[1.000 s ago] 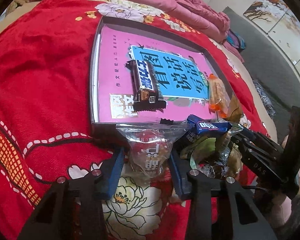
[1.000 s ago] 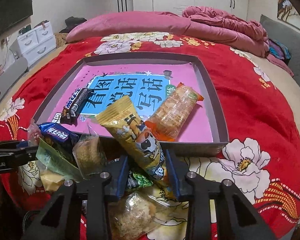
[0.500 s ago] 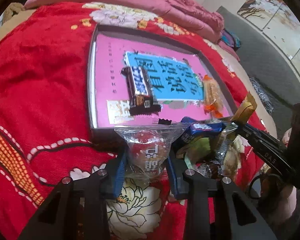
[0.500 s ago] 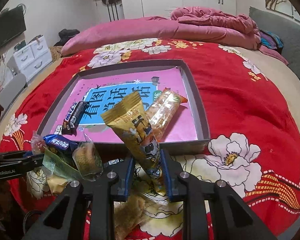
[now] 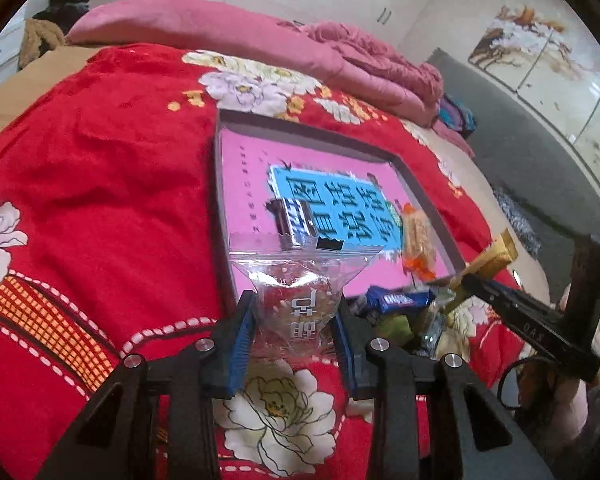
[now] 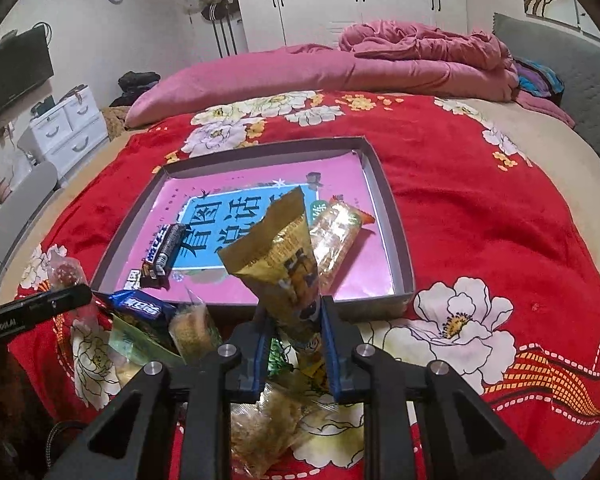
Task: Organize snacks
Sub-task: 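Lift both bags and carry them toward the tray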
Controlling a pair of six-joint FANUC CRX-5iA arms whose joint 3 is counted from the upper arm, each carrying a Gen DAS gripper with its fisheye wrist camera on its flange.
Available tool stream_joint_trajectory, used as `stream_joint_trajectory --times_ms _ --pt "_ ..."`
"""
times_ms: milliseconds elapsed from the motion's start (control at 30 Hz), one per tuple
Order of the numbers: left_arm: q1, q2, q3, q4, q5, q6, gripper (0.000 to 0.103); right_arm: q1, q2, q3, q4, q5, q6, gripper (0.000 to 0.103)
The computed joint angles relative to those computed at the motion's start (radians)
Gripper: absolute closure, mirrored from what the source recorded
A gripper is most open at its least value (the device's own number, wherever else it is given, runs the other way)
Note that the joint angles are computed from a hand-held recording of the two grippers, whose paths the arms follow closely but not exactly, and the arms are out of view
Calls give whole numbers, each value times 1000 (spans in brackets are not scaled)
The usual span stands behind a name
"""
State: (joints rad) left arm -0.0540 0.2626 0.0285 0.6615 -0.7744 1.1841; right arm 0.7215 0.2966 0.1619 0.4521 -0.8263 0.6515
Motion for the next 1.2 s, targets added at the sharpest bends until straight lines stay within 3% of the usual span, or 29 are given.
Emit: stream_joint_trajectory --times_ms 433,1200 --pt "12 2 1 53 42 -5 65 -9 -39 -29 38 26 -54 80" --pt "-12 37 71 -32 54 51 65 -25 -32 -7 67 49 -69 80"
